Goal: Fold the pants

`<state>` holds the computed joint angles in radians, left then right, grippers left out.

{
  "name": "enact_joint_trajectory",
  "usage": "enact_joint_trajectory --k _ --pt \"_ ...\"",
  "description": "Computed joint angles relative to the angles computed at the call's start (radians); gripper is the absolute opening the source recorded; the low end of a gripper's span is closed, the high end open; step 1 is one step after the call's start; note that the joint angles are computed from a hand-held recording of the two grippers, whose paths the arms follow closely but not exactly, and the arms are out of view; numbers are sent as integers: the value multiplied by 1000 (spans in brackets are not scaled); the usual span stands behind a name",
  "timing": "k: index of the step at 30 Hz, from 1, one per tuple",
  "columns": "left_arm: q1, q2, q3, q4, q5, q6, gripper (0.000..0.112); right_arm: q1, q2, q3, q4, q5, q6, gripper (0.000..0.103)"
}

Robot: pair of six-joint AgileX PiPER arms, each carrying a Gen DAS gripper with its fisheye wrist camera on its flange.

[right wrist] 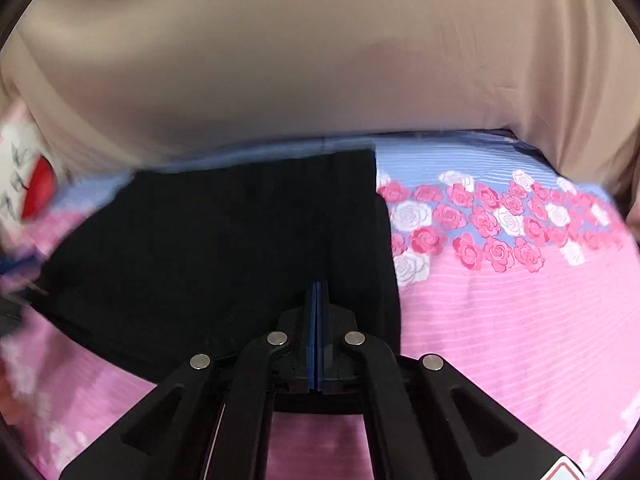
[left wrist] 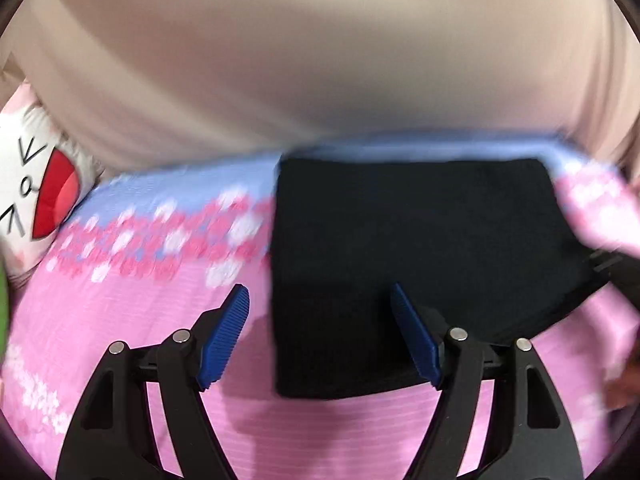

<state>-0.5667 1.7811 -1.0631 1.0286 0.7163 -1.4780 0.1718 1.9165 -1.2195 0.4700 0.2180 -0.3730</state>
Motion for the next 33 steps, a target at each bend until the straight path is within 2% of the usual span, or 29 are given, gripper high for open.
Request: enact_joint_trajectory --k 2,3,4,5,6,8,9,10,13,16,18,19,21,22,23,26,29,30,31,32,33 --pt "89 -65 109 0 -180 -66 72 -23 -57 23 154 59 -130 0" --pt "113 -117 154 -5 -221 -80 72 -25 -93 51 254 62 -215 5" --pt "123 -155 178 -9 -221 -80 72 -31 -148 84 354 92 -307 6" --pt "119 -214 211 28 -182 -105 72 -22 -190 107 417 128 -366 7" --pt "99 -268 238 88 -102 -167 72 -5 -210 109 439 174 -389 8" --pt "50 -323 268 154 56 -255 75 53 -193 66 453 259 -404 8" --pt "41 -348 285 164 100 -272 79 93 -175 34 439 285 -381 8" --pt "45 -375 305 166 121 -286 79 142 -136 -22 411 311 -343 8" --pt "50 -388 346 175 175 -332 79 250 -40 -153 294 299 -216 8" --pt "80 -372 357 148 160 -304 79 337 183 -376 164 401 -23 9" --pt "93 -373 365 141 134 -292 79 369 239 -425 99 370 23 6" --pt "86 -380 375 138 130 -296 79 374 216 -400 95 352 30 6" --pt "90 -377 381 140 94 -295 79 338 181 -388 168 405 7 4" --pt "90 -364 376 145 82 -296 80 322 149 -370 166 396 23 4" --pt "74 -355 370 148 90 -299 80 301 89 -315 123 348 66 4" --pt "48 -327 354 134 86 -277 80 222 -24 -158 -159 190 328 5" --pt "14 -299 336 129 100 -272 80 119 -76 -51 -428 144 593 7" --pt "5 -292 333 129 102 -275 80 85 -64 -32 -457 140 617 0" --pt "-5 -281 330 135 102 -280 80 76 -53 -21 -446 124 602 0" --pt "-18 -267 322 133 111 -275 80 65 -59 4 -395 94 551 0" --pt "-26 -259 318 132 118 -276 80 51 -74 13 -305 103 465 0"
